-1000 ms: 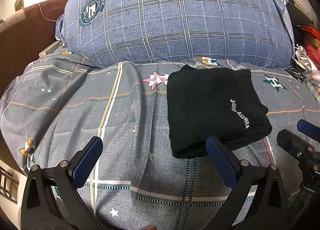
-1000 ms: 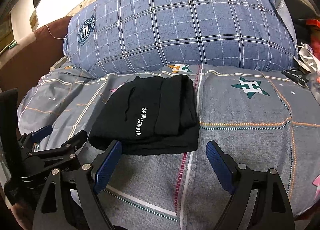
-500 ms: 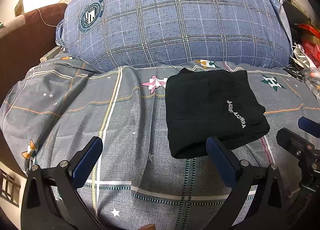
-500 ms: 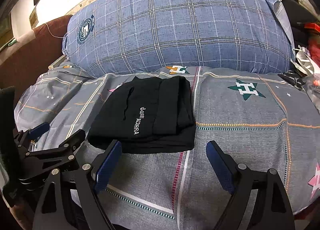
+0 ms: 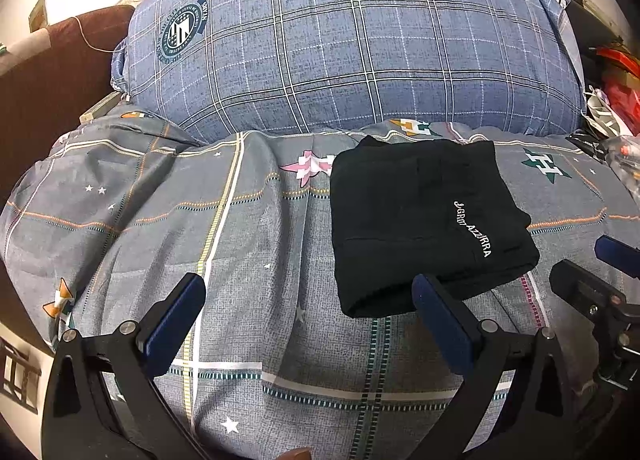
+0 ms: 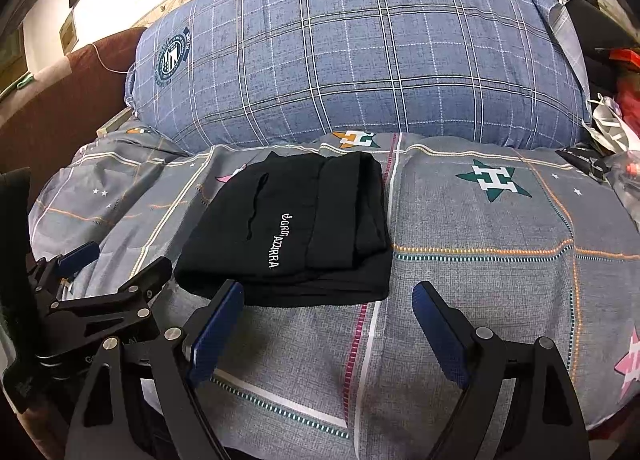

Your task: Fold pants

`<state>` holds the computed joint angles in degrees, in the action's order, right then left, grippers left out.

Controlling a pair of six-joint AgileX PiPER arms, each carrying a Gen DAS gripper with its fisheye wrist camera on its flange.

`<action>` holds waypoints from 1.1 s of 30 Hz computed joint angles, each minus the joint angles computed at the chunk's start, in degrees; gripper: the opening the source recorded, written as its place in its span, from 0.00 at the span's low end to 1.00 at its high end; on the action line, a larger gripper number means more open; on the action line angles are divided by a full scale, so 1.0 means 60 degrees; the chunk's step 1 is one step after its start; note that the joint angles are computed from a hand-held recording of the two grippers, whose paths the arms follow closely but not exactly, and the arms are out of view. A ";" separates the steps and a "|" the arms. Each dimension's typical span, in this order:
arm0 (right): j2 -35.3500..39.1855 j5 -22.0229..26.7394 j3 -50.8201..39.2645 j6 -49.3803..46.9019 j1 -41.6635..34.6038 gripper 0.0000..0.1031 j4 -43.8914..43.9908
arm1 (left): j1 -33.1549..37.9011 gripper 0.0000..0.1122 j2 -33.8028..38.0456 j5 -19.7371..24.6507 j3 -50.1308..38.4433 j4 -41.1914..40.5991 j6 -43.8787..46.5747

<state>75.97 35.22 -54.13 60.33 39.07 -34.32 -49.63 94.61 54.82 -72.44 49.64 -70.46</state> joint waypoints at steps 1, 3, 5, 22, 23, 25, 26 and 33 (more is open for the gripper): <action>-0.0016 -0.0039 0.0027 -0.0071 -0.0042 0.85 0.0043 | 0.0000 0.92 0.0000 0.0000 0.0000 0.0000 0.0000; -0.0016 -0.0058 0.0027 -0.0130 -0.0070 0.85 0.0094 | -0.0003 0.92 0.0004 0.0015 -0.0012 -0.0016 0.0010; 0.0002 -0.0024 0.0012 -0.0098 -0.0053 0.85 0.0050 | -0.0013 0.92 0.0007 0.0029 -0.0025 -0.0023 0.0028; 0.0019 -0.0033 0.0027 -0.0143 -0.0084 0.85 0.0092 | 0.0001 0.92 0.0052 -0.0059 -0.0019 -0.0141 0.0166; 0.0023 -0.0037 0.0025 -0.0143 -0.0084 0.85 0.0090 | -0.0020 0.92 0.0047 -0.0045 -0.0017 -0.0119 0.0145; 0.0030 -0.0043 0.0028 -0.0172 -0.0094 0.85 0.0111 | -0.0021 0.92 0.0035 -0.0061 0.0004 -0.0086 0.0127; 0.0035 -0.0051 0.0032 -0.0180 -0.0100 0.85 0.0112 | -0.0022 0.92 0.0027 -0.0062 0.0016 -0.0078 0.0122; 0.0045 -0.0054 0.0032 -0.0197 -0.0108 0.85 0.0126 | 0.0027 0.92 -0.0005 -0.0125 0.0046 -0.0109 0.0172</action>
<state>76.24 34.89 -53.94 59.15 38.42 -33.57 -49.47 94.58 54.07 -72.16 48.98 -69.43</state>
